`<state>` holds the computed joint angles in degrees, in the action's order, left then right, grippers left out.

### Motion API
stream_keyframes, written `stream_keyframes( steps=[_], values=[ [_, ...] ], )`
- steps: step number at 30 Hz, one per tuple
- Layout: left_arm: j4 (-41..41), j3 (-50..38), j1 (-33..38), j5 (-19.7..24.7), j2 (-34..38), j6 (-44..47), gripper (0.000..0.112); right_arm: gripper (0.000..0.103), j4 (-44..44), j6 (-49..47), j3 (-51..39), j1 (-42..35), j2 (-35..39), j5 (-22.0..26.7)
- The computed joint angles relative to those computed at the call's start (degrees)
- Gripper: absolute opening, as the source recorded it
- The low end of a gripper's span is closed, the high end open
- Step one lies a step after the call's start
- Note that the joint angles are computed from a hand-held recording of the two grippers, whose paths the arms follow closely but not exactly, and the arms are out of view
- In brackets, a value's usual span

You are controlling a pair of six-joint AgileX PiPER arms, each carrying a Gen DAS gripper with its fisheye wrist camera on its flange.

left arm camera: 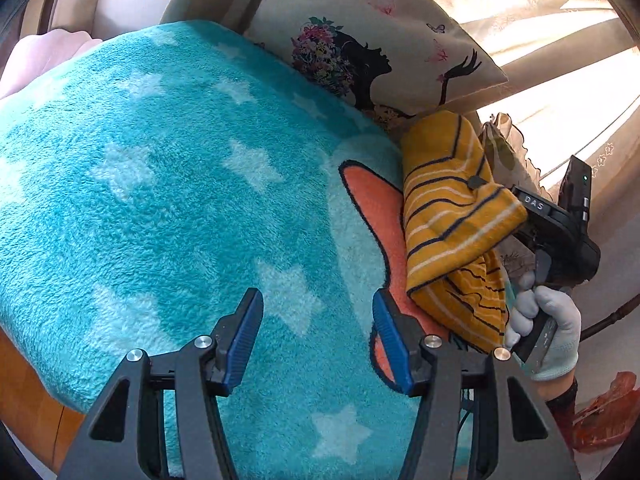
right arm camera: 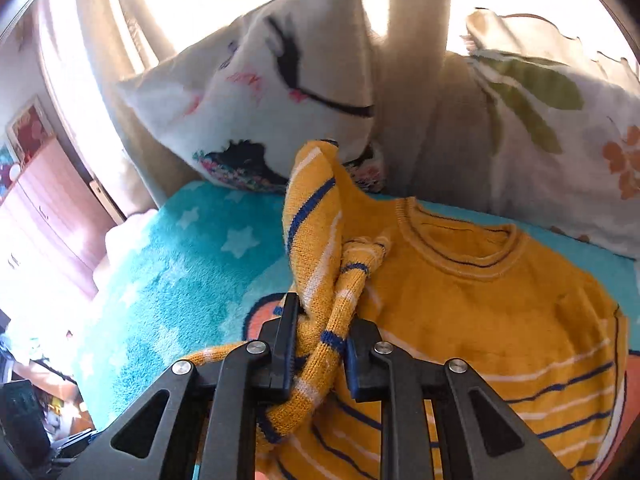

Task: Fold small clothes

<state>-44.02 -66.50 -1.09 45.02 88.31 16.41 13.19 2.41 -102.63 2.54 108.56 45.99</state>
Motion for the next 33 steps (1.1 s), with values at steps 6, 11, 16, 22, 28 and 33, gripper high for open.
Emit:
stream_keyframes(
  steps=[6,11,16,22,28,33],
  values=[
    [6.46,-3.03,-10.11,-2.29,1.49,-7.73,0.058,0.020,16.16,-15.56,17.85,-17.55,-12.61,-2.66],
    [11.11,-7.98,-17.93,-2.29,5.22,-12.86,0.058,0.020,25.62,-27.22,26.10,-33.44,-15.88,-0.39],
    [15.24,-13.52,-24.15,-1.31,8.94,-16.87,0.058,0.034,32.96,-37.21,30.61,-41.27,-12.27,3.08],
    [19.61,-19.91,-29.04,-0.50,12.30,-21.21,0.059,0.053,36.13,-39.77,32.82,-45.02,-17.69,4.20],
    [19.79,-21.16,-29.81,0.29,14.33,-22.35,0.059,0.073,38.09,-44.26,36.70,-41.78,-25.22,5.85],
    [21.19,-22.79,-30.13,0.43,14.52,-22.79,0.059,0.029,24.41,-37.39,40.47,-35.29,-24.11,1.03]
  ],
)
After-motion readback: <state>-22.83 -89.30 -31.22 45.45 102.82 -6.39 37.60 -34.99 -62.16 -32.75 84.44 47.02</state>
